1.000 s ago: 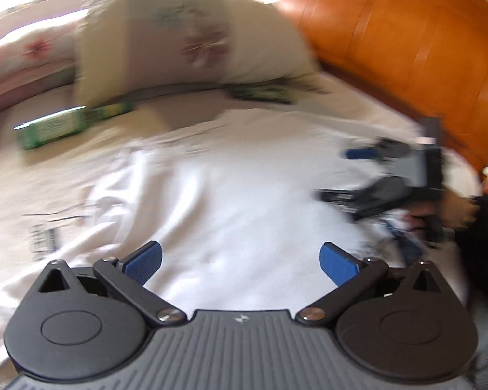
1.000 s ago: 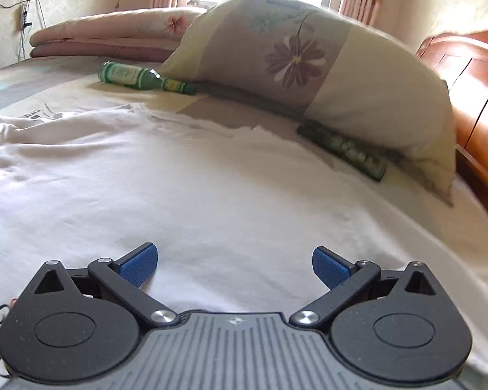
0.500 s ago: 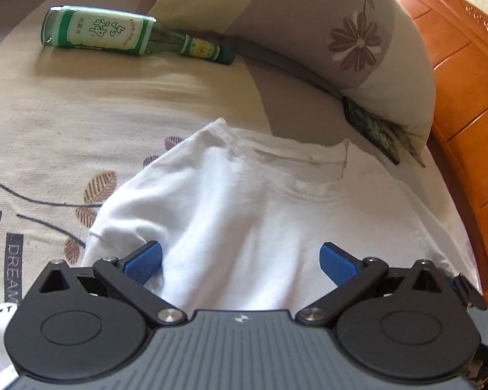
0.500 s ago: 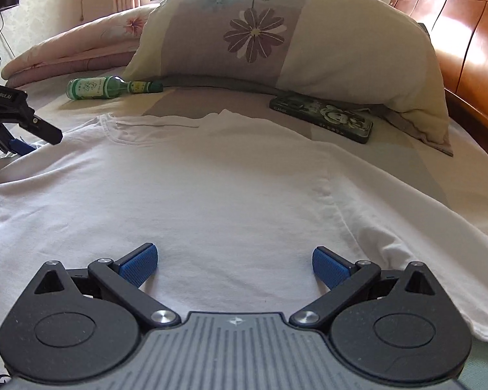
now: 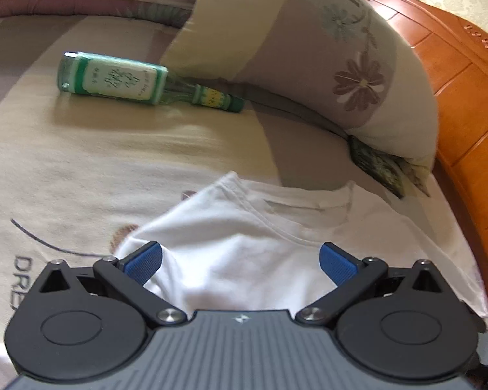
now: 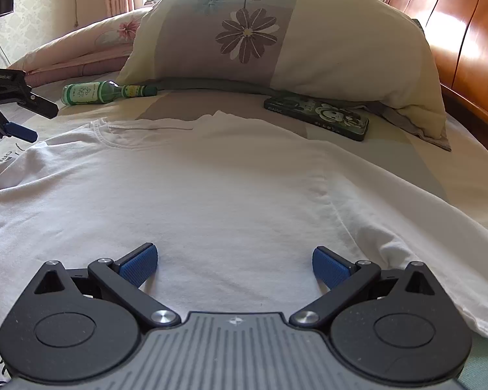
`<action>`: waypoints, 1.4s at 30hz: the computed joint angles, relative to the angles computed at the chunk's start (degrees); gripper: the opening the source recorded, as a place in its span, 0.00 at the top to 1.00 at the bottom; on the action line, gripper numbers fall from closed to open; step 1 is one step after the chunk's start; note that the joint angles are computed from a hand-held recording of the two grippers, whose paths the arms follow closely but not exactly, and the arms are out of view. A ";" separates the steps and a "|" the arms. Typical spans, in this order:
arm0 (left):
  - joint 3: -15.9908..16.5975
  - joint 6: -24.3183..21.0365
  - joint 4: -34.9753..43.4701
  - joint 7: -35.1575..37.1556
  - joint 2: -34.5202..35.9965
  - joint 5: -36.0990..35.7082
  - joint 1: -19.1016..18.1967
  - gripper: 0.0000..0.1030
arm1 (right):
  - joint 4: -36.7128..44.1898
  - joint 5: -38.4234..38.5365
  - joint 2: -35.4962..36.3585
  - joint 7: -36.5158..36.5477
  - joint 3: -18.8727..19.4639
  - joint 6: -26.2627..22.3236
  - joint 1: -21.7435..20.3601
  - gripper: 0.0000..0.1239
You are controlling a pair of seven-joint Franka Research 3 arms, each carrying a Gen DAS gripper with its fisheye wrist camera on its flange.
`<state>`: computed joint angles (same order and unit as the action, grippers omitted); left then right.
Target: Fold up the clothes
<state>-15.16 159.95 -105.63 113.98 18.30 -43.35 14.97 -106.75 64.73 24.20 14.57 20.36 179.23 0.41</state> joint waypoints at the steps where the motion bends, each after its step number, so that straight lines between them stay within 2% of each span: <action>1: -1.83 -2.22 -0.12 3.11 -0.27 -3.54 1.71 0.01 | -0.02 -0.03 0.00 0.02 0.02 0.05 0.00 0.17; 2: -1.90 -4.62 0.01 3.72 -0.47 -4.62 1.87 0.01 | -0.04 -0.07 0.01 0.06 0.03 0.10 0.00 0.17; 4: 1.91 -3.76 -0.24 -2.52 -0.07 2.92 -2.08 0.01 | -0.12 -0.37 -0.03 0.38 -0.09 0.16 0.14 0.17; 6: 3.19 -0.65 -0.77 -5.63 0.51 6.36 -3.19 0.01 | -0.20 -0.82 -0.03 0.75 -0.19 0.28 0.27 0.17; 9: -1.47 2.64 -1.94 -0.07 -0.43 -1.91 1.29 0.01 | -0.27 -0.87 0.01 0.58 0.35 0.45 -0.19 0.17; 12: -3.06 2.60 -3.19 8.51 -2.07 -7.24 3.29 0.01 | -0.18 -1.18 0.08 0.88 0.38 0.25 -0.32 0.17; 14: -2.35 1.71 -3.80 12.20 -2.80 -9.52 3.33 0.01 | -0.16 -1.30 0.19 0.82 0.54 0.52 -0.38 0.17; 16: -0.55 -2.22 -3.36 12.60 -2.22 -9.98 3.19 0.01 | -0.15 -1.34 0.30 0.65 0.91 0.79 -0.64 0.17; 18: 0.15 -4.62 -3.22 14.58 -1.20 -13.78 3.83 0.01 | -0.13 -1.38 0.40 0.60 1.24 0.90 -0.90 0.17; 19: 0.60 -5.72 -3.24 16.79 -0.73 -16.74 4.07 0.01 | -0.09 -1.42 0.47 0.58 1.38 0.92 -1.03 0.17; 20: -0.96 -5.60 -3.87 23.02 -0.90 -22.91 5.84 0.01 | -0.04 -1.45 0.54 0.56 1.51 0.94 -1.14 0.17; 22: -0.43 -7.88 -3.98 28.56 -0.91 -26.95 6.26 0.01 | -0.06 -1.62 0.59 0.82 1.58 1.11 -1.13 0.17; 26: 1.60 -9.56 -4.23 32.69 -1.15 -31.44 4.93 0.01 | -0.09 -1.93 0.72 0.74 2.19 1.41 -1.61 0.17; 30: 4.39 -8.88 -3.59 28.91 -1.15 -27.13 1.48 0.01 | -0.14 -2.32 0.78 0.96 2.60 1.56 -1.97 0.17; 33: 6.38 -9.58 -2.38 20.35 -1.29 -16.86 -0.37 0.02 | -0.20 -2.56 0.79 1.00 2.95 1.66 -2.31 0.17; 34: 6.49 -8.04 -2.58 19.61 -1.81 -14.39 -0.72 0.02 | -0.20 -2.68 0.79 1.11 2.97 1.61 -2.37 0.17; 35: 6.11 -5.96 -3.05 20.49 -2.40 -13.74 -0.61 0.02 | -0.22 -2.73 0.80 1.12 3.08 1.59 -2.48 0.17; 37: 5.48 -5.41 -2.95 21.02 -2.76 -14.74 0.69 0.02 | -0.26 -2.79 0.83 1.17 3.25 1.73 -2.60 0.17; 40: 5.51 -8.28 -2.17 19.33 -1.78 -15.53 2.22 0.03 | -0.31 -3.02 0.88 1.28 3.51 1.92 -2.78 0.17; 42: 5.01 -10.90 -1.82 20.59 -0.87 -16.65 3.29 0.08 | -0.31 -3.20 0.95 1.36 3.74 2.03 -2.95 0.17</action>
